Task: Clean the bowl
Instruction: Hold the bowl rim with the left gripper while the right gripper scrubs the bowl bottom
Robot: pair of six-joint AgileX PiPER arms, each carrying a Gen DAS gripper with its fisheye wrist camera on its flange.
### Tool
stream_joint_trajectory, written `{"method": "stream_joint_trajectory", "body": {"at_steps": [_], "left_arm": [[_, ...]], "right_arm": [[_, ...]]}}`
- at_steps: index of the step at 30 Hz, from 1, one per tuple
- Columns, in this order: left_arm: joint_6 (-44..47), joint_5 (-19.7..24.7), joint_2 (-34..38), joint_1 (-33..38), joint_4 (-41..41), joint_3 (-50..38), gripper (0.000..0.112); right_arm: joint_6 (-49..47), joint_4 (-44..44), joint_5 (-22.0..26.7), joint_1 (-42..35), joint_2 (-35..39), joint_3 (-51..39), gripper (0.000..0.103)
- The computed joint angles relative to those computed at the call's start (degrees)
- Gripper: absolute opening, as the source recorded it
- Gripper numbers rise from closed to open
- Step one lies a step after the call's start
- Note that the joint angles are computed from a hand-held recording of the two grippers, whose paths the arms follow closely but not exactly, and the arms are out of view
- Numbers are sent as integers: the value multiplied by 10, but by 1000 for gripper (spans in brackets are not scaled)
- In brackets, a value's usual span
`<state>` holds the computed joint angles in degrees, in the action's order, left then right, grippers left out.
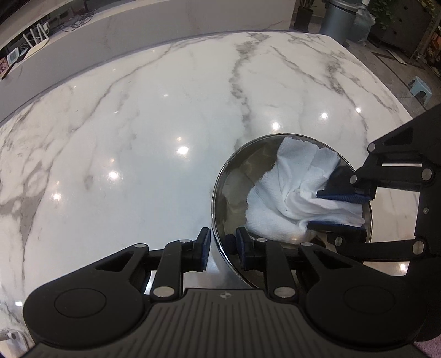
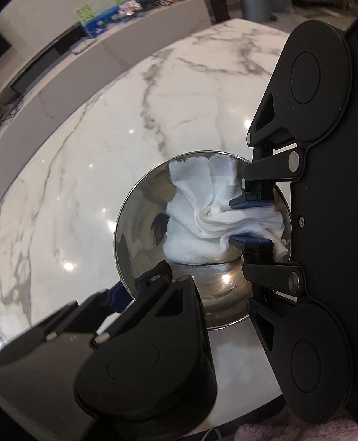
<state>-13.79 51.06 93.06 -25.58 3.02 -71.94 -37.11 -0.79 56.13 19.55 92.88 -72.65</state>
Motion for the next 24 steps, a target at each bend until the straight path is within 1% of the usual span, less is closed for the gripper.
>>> {"method": "stream_joint_trajectory", "body": {"at_steps": [2,3,4,6,9,12,14,15,16,20,24], "left_arm": [[2,1,-3,10,-26,4,21],[3,2,-5,14,-37,5,27],[-2,3,-8,16,-44,7,36],[-6,3,-14,21,-60,13,44],[2,3,-22,33,-99,22,44],[-17,2,-28,27,-88,29,44],[-29,-4,-33,21,-75,35,37],[-32,-6,-35,18,-70,38,30],[-27,-10,-38,18,-69,42,26],[0,-21,-43,25,-86,49,24],[0,-27,-41,25,-80,49,21]], "right_arm": [[1,14,9,-10,7,-10,19],[2,19,10,-12,8,-11,19],[4,20,9,-12,8,-11,19],[13,20,6,-8,8,-7,19],[17,21,4,-8,7,-5,19],[20,24,4,-9,4,-3,19],[18,26,3,-12,7,-4,19],[19,26,3,-12,8,-5,19],[20,27,2,-13,8,-4,19],[24,23,4,-11,7,-4,19],[34,18,12,-5,2,-3,19]]}}
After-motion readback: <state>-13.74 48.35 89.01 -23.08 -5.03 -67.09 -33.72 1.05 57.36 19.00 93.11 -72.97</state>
